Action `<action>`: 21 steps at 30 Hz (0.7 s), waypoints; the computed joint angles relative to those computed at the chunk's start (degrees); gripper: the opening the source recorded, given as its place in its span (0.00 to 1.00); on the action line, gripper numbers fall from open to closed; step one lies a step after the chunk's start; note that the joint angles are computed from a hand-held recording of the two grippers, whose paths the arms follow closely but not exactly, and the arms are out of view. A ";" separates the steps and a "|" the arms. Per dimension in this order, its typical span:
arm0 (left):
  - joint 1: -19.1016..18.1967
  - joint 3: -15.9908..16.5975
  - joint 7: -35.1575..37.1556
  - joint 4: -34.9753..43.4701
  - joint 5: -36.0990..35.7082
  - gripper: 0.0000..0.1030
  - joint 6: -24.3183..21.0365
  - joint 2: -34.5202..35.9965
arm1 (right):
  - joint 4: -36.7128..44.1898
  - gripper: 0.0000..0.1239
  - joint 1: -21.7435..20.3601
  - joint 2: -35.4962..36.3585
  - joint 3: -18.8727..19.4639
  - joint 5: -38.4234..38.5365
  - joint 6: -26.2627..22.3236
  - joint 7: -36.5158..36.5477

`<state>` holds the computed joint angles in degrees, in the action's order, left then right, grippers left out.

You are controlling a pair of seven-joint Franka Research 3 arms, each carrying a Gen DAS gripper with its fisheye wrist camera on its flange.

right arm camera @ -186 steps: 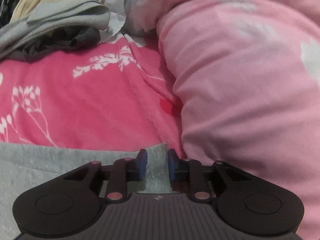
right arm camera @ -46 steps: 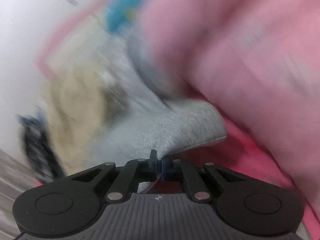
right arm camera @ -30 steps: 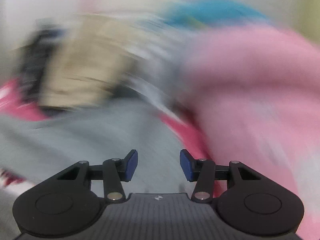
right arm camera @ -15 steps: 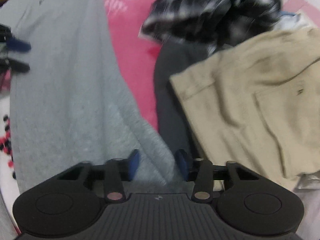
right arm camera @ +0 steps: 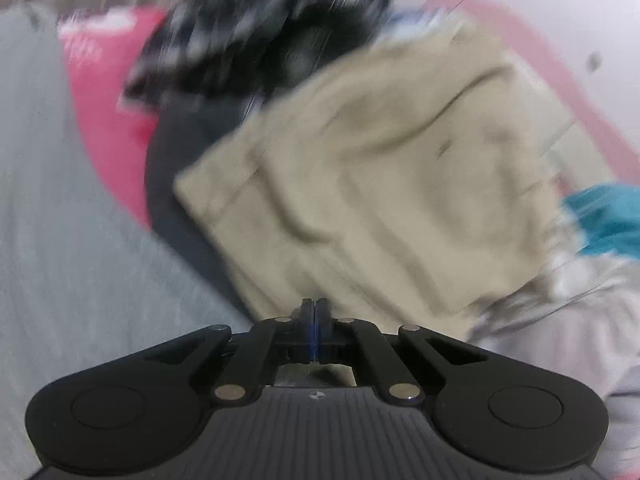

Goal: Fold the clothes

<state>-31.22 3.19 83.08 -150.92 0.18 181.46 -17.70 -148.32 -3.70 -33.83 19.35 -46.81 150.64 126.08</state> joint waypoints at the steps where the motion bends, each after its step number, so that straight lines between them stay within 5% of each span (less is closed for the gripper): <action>1: -0.58 0.50 -0.37 0.37 -0.66 0.49 -0.24 0.12 | 0.15 0.05 0.05 -1.16 0.29 -0.83 1.38 1.39; 3: -3.38 3.11 -0.13 0.77 -3.03 0.50 -0.38 0.03 | 1.94 0.06 5.68 0.36 -4.63 0.99 6.08 0.60; 7: -12.66 12.34 3.31 -0.64 -6.75 0.50 2.61 -0.54 | 10.71 0.31 24.77 12.43 -19.77 7.08 14.33 -6.53; 10: -16.56 16.50 3.01 -1.52 -5.92 0.50 4.85 -0.86 | 23.22 0.39 34.93 26.51 -25.47 34.28 15.36 -28.51; 12: -21.09 21.41 2.10 -1.81 -5.43 0.50 5.80 -1.36 | 33.22 0.42 32.12 36.15 -20.87 54.37 14.27 -42.70; 14: -27.16 27.99 1.34 -1.77 -4.84 0.50 6.42 -2.06 | 43.23 0.45 23.81 44.91 -11.14 67.17 12.67 -50.67; 18: -35.84 37.75 0.28 -1.47 -1.97 0.51 8.39 -2.78 | 63.24 0.53 10.11 61.84 6.60 65.52 4.93 -46.39; 20: -39.28 41.81 -0.36 -1.37 -0.25 0.50 9.28 -3.19 | 73.25 0.55 12.26 69.08 6.57 59.29 -0.82 -42.77; 21: -40.82 43.62 -0.91 -1.30 0.47 0.50 9.65 -3.42 | 78.25 0.55 15.41 71.91 3.56 59.96 -3.91 -43.22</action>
